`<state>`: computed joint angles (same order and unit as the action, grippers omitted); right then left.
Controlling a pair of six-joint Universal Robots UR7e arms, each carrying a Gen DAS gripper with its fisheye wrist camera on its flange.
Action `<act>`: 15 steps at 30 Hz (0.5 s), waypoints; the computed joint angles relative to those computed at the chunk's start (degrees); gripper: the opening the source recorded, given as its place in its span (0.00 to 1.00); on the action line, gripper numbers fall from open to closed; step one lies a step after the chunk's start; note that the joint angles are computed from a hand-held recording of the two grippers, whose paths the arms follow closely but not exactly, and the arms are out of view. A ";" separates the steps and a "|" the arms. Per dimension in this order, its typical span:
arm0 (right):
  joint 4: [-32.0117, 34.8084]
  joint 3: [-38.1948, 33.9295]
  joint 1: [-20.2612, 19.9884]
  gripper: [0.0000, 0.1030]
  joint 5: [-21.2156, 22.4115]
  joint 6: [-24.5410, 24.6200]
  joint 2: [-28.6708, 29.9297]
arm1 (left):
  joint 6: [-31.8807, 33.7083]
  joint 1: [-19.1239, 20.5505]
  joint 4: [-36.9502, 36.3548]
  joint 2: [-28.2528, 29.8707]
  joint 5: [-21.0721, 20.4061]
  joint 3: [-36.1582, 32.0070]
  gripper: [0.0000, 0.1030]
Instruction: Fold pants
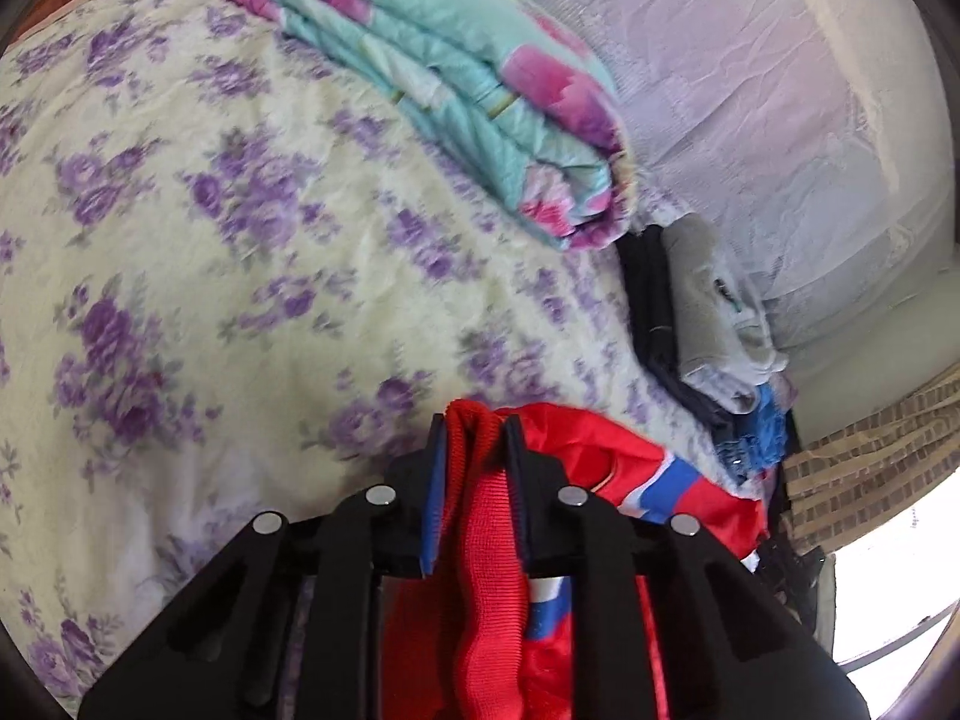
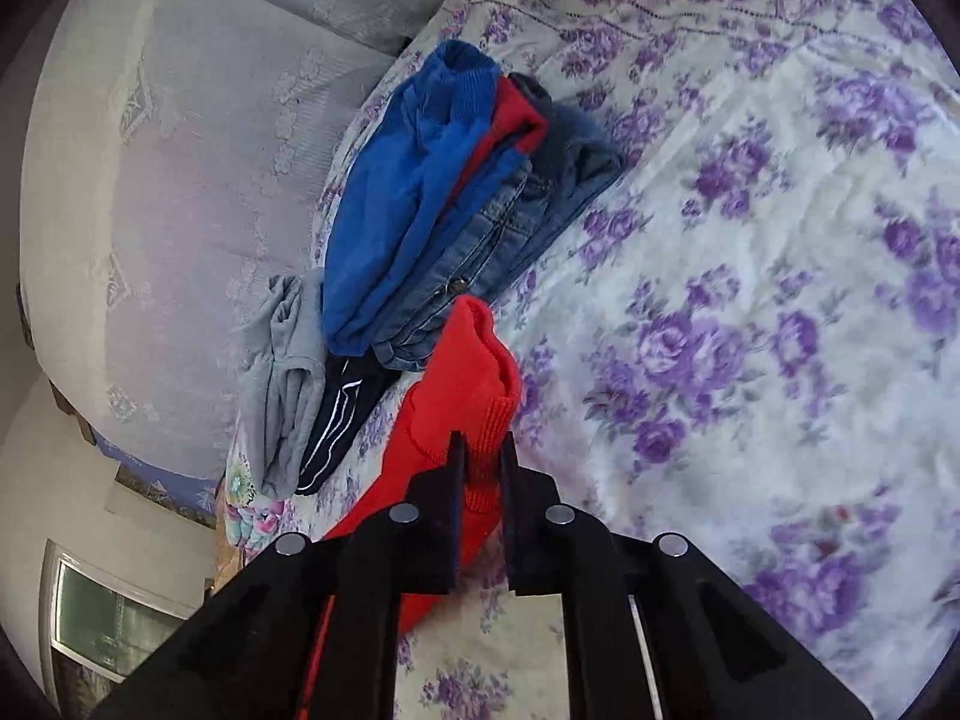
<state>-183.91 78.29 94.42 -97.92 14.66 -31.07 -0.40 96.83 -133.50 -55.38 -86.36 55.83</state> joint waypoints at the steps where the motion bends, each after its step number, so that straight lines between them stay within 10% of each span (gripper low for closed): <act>1: 2.32 0.35 -0.02 0.10 -1.27 -1.02 -0.75 | 0.33 -0.18 0.11 0.29 0.36 -0.17 0.17; 4: 11.14 0.53 -1.02 0.15 -3.77 -0.55 -1.87 | -0.79 0.07 2.54 2.46 2.50 -2.46 0.17; 8: 3.12 4.82 -1.27 0.24 -2.97 0.89 -4.70 | -2.83 1.67 4.52 2.70 -2.45 -4.21 0.20; 12: 1.73 4.95 -0.82 0.35 -3.17 -0.56 -6.14 | 0.30 0.22 4.57 1.99 1.38 -3.70 0.22; 15: 2.32 2.88 -0.48 0.46 -3.02 -0.74 -5.09 | 0.46 -0.05 3.97 2.56 2.01 -4.13 0.43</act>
